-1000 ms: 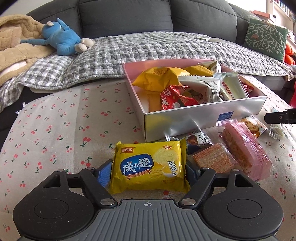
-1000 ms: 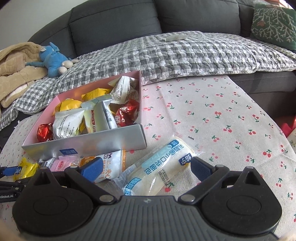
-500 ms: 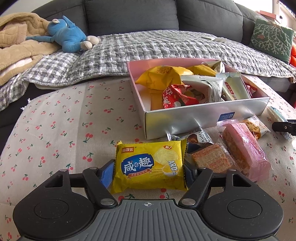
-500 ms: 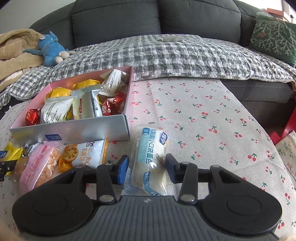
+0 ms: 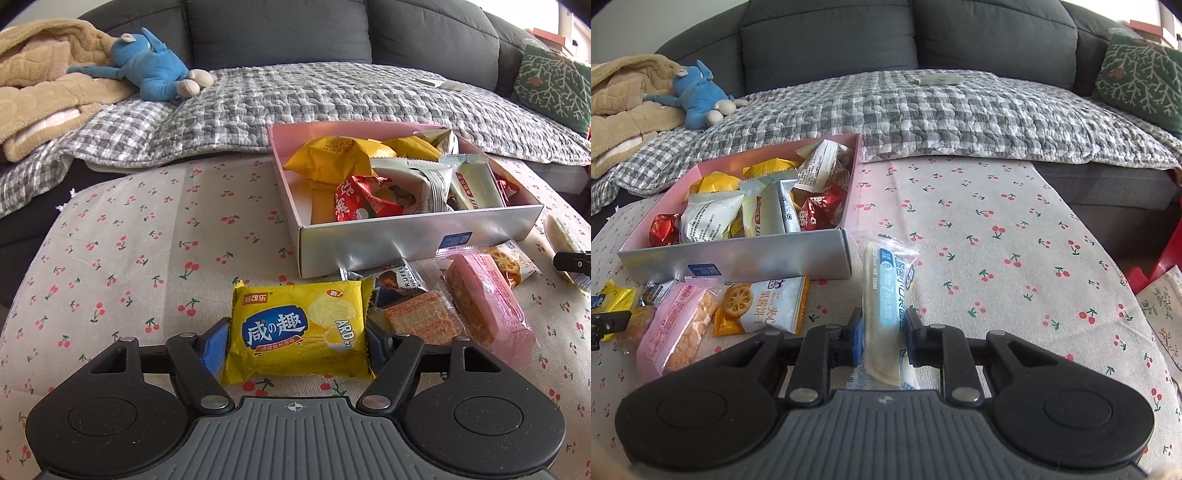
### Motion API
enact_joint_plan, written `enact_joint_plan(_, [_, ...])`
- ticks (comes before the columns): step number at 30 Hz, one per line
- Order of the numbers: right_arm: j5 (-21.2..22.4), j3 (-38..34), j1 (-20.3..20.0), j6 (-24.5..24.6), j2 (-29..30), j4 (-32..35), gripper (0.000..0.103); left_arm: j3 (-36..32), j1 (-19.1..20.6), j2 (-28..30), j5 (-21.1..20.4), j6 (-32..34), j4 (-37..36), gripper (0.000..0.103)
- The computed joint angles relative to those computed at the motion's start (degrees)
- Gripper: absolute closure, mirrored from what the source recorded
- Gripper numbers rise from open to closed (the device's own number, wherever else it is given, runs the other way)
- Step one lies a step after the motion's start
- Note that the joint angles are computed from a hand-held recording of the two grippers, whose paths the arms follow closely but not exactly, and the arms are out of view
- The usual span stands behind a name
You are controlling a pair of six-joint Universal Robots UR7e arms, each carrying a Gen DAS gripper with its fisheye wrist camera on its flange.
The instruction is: Organize snacks
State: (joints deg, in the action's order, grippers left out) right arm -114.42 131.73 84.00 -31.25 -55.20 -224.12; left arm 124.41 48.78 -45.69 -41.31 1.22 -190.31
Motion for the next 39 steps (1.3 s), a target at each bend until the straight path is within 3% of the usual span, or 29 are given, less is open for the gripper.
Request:
enact_joint_plan(18, [2.3,0.2,1.0,1.8,-1.5,0.1,0.084,-0.5,-1.0,-1.8,0.6,0.2,-1.8,0.032])
enact_joint_plan(29, [3.9,-1.5,2.6,5.4,-1.8,1.6,0.084,-3.3,-1.8,-1.4,-0.6,0.1,-3.1,0.032])
enact_joint_plan(34, [4.8,-3.4,3.5,6.8,-1.7,4.0,0.084,-5.3,-2.1,0.3,-2.2,3.0,-4.3,0.032])
enact_joint_plan(39, [6.8,-5.3,3.4,4.2,-0.9,5.5,0.084,-9.0,-1.7,2.6,-3.8,6.3,-3.5,0.031])
